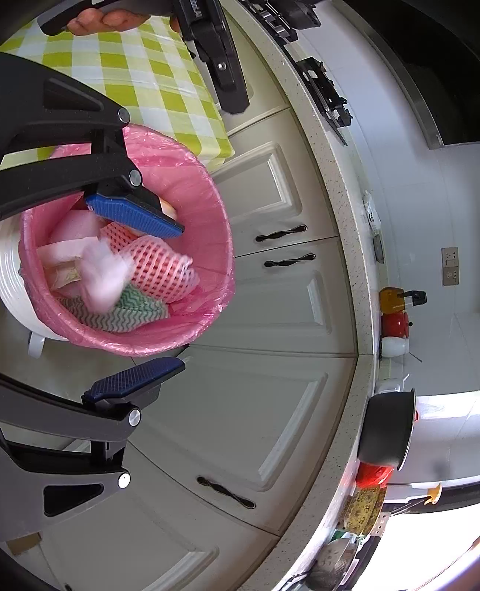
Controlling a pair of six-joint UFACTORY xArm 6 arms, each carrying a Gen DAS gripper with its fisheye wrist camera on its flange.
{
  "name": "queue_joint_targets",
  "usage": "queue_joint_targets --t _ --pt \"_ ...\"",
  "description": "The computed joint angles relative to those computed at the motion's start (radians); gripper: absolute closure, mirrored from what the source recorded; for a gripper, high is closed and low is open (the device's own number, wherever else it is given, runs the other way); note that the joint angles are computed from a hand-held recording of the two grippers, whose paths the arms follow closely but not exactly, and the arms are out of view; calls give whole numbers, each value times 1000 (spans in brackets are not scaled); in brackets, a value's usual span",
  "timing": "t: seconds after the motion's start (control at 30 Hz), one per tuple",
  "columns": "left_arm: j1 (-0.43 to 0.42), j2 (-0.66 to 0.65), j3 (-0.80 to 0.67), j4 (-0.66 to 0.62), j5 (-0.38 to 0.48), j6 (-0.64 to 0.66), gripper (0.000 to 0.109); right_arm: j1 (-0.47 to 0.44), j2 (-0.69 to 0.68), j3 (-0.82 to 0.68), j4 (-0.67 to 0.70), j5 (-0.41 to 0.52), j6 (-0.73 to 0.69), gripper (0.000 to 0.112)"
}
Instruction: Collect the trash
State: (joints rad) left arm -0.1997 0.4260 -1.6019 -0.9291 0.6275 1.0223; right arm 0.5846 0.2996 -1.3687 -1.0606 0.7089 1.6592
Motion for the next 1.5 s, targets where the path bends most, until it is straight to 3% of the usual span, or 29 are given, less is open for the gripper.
queue_joint_targets --t 0.07,0.33,0.7,0.97,1.5 --pt "14 -35 45 -30 -12 30 35 12 -17 16 -16 17 22 48" --pt "84 -238 295 -184 -20 181 11 104 -93 79 -82 121 139 37" --pt "125 -452 585 -275 -28 404 11 246 -155 167 -115 223 256 28" --pt "101 -467 631 -263 -36 458 11 292 -164 190 -105 232 286 28" --pt "94 -437 597 -211 -54 395 11 267 -143 165 -62 196 249 28"
